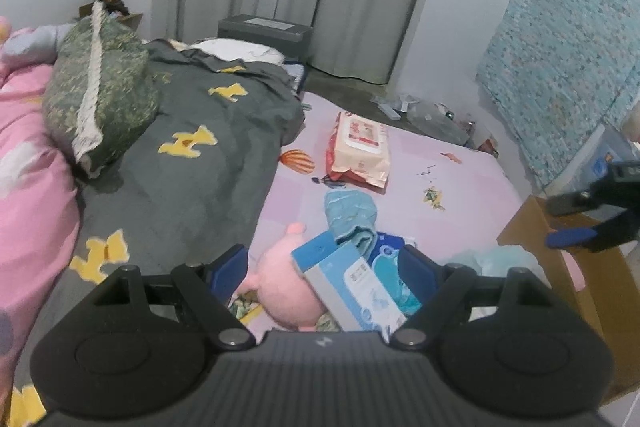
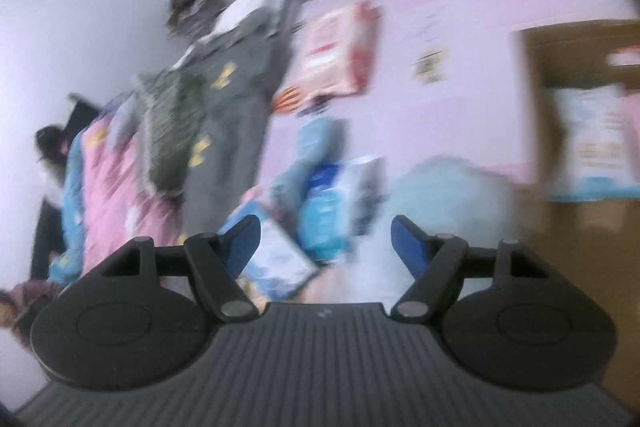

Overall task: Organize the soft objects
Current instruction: 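Reach the right tool to the blue bandage box and grasp it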

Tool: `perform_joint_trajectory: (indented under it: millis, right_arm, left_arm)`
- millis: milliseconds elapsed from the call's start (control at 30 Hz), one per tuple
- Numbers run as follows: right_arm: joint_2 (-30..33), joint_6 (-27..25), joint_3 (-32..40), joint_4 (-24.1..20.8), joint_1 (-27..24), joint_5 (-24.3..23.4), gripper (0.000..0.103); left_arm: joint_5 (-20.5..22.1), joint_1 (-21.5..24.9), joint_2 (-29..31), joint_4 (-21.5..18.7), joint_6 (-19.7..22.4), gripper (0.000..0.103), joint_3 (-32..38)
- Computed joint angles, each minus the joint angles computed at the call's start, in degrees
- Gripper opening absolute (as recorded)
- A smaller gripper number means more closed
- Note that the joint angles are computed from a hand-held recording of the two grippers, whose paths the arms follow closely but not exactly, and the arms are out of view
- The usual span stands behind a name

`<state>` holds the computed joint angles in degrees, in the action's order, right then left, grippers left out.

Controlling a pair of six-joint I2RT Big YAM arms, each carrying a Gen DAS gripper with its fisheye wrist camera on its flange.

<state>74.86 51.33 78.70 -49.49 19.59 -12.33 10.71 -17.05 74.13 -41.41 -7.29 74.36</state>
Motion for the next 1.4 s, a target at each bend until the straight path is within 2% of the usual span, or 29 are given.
perform_joint_trajectory:
  millis: [200,300,400,533,600,667,767,833,967,1100,1300,1400]
  right_arm:
    - [8.05,-0.24,4.67,4.31,4.26,-3.62,0.072]
    - [12.00,-1.01,6.46,5.79,5.51,-3.98,0.069]
    - [16.32,-0.99,8.91,6.16,5.99,-5.18,0.059]
    - [21.09,-0.80,11.44,5.97,5.71,-4.99,0.050]
    - [23.16,-0.70,12.65,5.78,5.56,-4.90,0.048]
    - [25.22,-1.63,14.12,5.08,5.65,-4.41,0.048]
    - [27.34,-2.24,15.20,4.64,5.63,-4.22,0.048]
    - [27.61,-1.80,14.39,6.50,5.40,-5.55,0.048]
    - [27.60,-2.99,13.88,7.75,5.11,-9.21,0.048]
    - [28.07,-5.57,14.48,7.19,5.66,-9.19,0.050]
    - [29.05,-2.98,13.41,11.13,5.21,-14.31,0.067]
    - [28.99,-2.14,12.79,12.42,5.56,-14.44,0.069]
  left_arm:
    - [4.04,0.09,-1.27,1.55,-0.53,0.080,-4.67]
    - [6.77,-0.60,0.27,1.64,-0.97,0.063,-5.57]
    - [8.47,-1.63,2.70,1.56,-1.85,0.053,-5.28]
    - [6.94,-3.22,4.92,2.79,-2.19,0.048,-4.61]
    - [4.66,-4.09,6.34,2.36,-2.05,0.041,-3.56]
    - [3.35,-4.53,7.80,1.75,-2.11,0.039,-2.60]
    - [2.09,-4.90,9.26,1.09,-2.16,0.039,-1.84]
    - [0.71,-4.98,9.82,1.04,-1.48,0.039,-1.67]
    - [2.69,-3.77,11.50,-0.81,-2.03,0.039,-0.58]
    - [2.72,-3.30,12.47,-0.47,-2.53,0.039,-0.13]
    - [3.23,-2.54,13.08,-0.48,-2.81,0.039,0.72]
    - [3.82,-2.25,13.03,-0.74,-3.56,0.038,0.90]
